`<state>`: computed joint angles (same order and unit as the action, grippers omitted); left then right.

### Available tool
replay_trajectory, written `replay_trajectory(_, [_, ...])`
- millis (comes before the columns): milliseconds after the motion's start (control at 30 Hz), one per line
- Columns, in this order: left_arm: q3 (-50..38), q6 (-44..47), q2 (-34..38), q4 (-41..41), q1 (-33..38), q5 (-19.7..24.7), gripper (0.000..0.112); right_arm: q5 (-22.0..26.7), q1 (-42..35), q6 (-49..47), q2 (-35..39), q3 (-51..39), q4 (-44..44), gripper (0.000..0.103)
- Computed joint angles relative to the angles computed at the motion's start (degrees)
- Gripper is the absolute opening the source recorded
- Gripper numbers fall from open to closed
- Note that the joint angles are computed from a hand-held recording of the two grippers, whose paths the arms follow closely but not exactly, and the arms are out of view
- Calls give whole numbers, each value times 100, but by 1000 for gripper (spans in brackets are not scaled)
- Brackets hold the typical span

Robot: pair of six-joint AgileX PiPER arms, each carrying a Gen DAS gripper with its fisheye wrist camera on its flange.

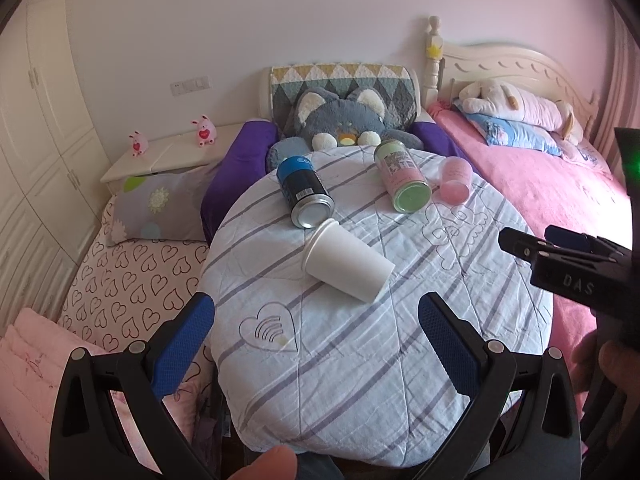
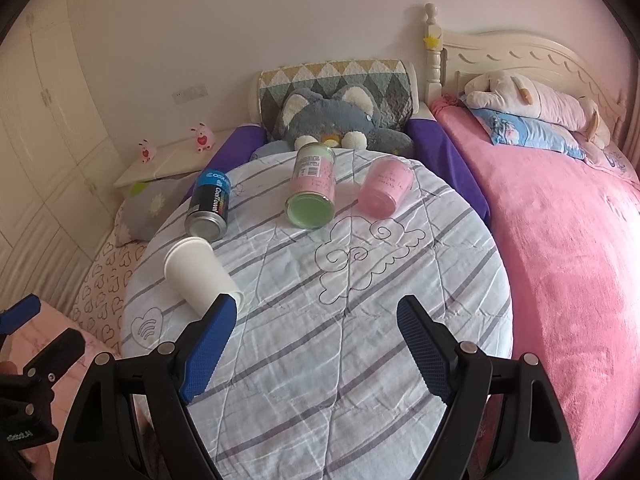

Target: Flip cup upright

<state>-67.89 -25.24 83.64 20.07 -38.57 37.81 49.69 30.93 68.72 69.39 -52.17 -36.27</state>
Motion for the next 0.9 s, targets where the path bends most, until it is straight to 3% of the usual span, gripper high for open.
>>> replay_trajectory(167, [-661, 151, 670, -115, 169, -45, 103, -872, -1449, -1599, 732, -434, 1138, 84])
replay_trajectory(333, [-1573, 402, 1445, -246, 320, 82, 103, -1062, -2801, -3300, 1869, -1342, 2512, 84])
replay_trajectory(433, [-2132, 602, 1886, -383, 357, 210, 103, -897, -3336, -3964, 2540, -2000, 3102, 84])
replay_trajectory(633, [-2872, 997, 2443, -718, 353, 401, 103, -25, -4023, -4780, 3850, -3628, 3974, 84])
replay_trajectory(767, [-3119, 1158, 2657, -866, 341, 453, 103, 604, -4332, -4958, 4444, -4425, 4507, 84])
replay_trajectory(900, [-3250, 1255, 2779, -988, 347, 487, 103, 919, -4390, -4911, 4709, -4874, 4595, 84])
